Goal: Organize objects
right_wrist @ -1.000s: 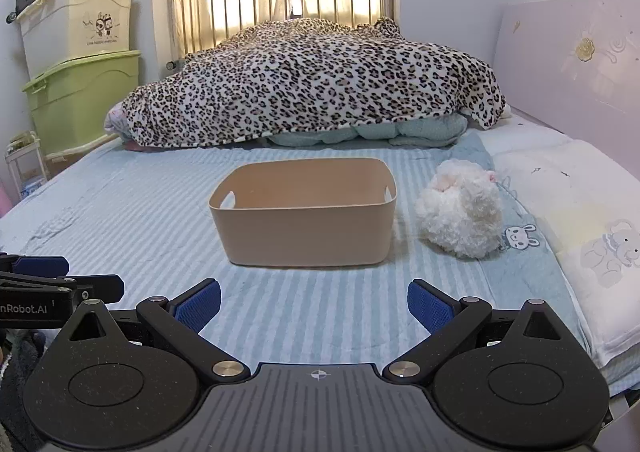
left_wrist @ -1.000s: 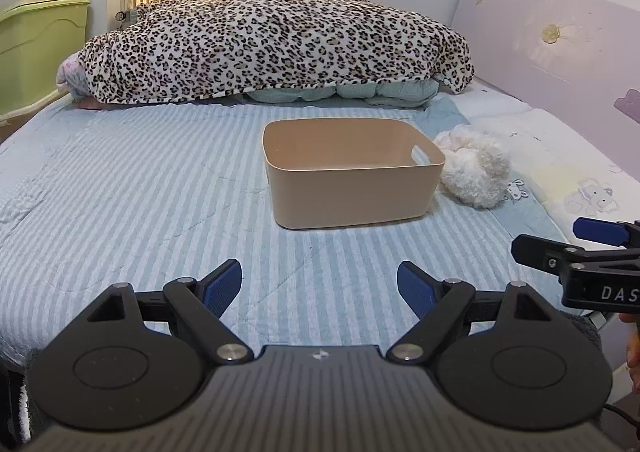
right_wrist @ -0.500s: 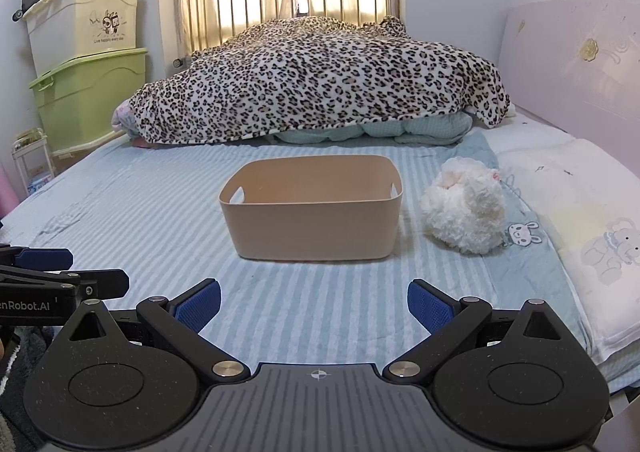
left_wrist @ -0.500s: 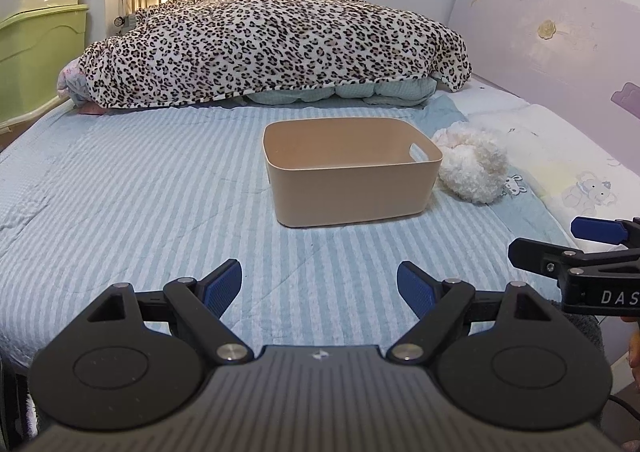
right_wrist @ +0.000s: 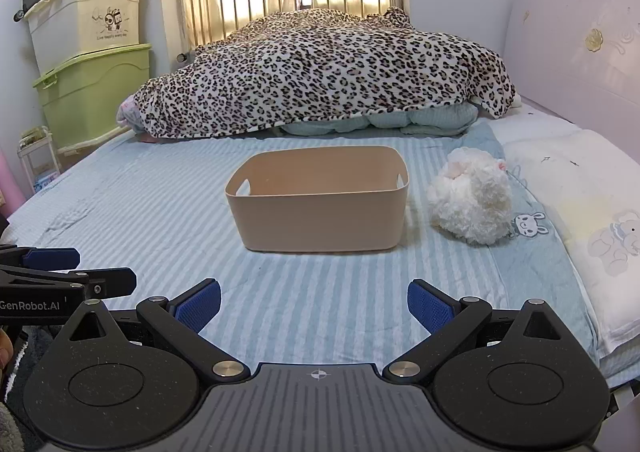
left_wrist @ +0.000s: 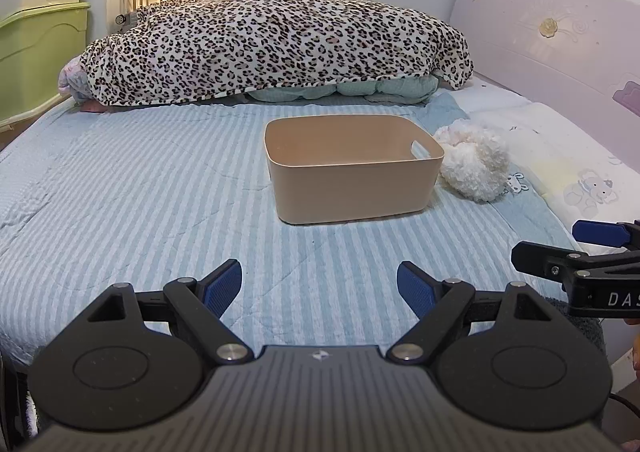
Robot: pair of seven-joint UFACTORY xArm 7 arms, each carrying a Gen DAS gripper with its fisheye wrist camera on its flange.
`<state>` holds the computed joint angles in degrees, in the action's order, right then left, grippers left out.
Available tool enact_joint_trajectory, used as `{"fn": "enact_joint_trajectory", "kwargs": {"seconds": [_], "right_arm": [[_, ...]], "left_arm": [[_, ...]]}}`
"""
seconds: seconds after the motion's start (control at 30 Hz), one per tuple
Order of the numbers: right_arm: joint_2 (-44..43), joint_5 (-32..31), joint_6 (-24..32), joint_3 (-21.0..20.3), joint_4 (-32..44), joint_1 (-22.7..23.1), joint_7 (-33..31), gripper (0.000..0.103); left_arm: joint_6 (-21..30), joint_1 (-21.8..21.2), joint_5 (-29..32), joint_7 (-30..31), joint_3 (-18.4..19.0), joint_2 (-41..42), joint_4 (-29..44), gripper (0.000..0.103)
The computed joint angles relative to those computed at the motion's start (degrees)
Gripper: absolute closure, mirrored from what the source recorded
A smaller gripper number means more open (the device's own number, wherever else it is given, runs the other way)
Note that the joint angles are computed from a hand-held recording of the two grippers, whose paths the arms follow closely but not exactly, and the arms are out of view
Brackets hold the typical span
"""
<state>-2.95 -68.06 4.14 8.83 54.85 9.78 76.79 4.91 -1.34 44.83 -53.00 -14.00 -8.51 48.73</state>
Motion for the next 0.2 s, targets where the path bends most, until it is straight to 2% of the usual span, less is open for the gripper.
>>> {"fn": "enact_joint_trajectory", "kwargs": {"seconds": [0.2], "right_arm": [[0.1, -0.3, 0.0, -0.1, 0.1, 0.0, 0.3, 0.002]], "left_arm": [[0.3, -0.8, -2.3, 2.0, 0.6, -0.2, -0.1, 0.018]]}}
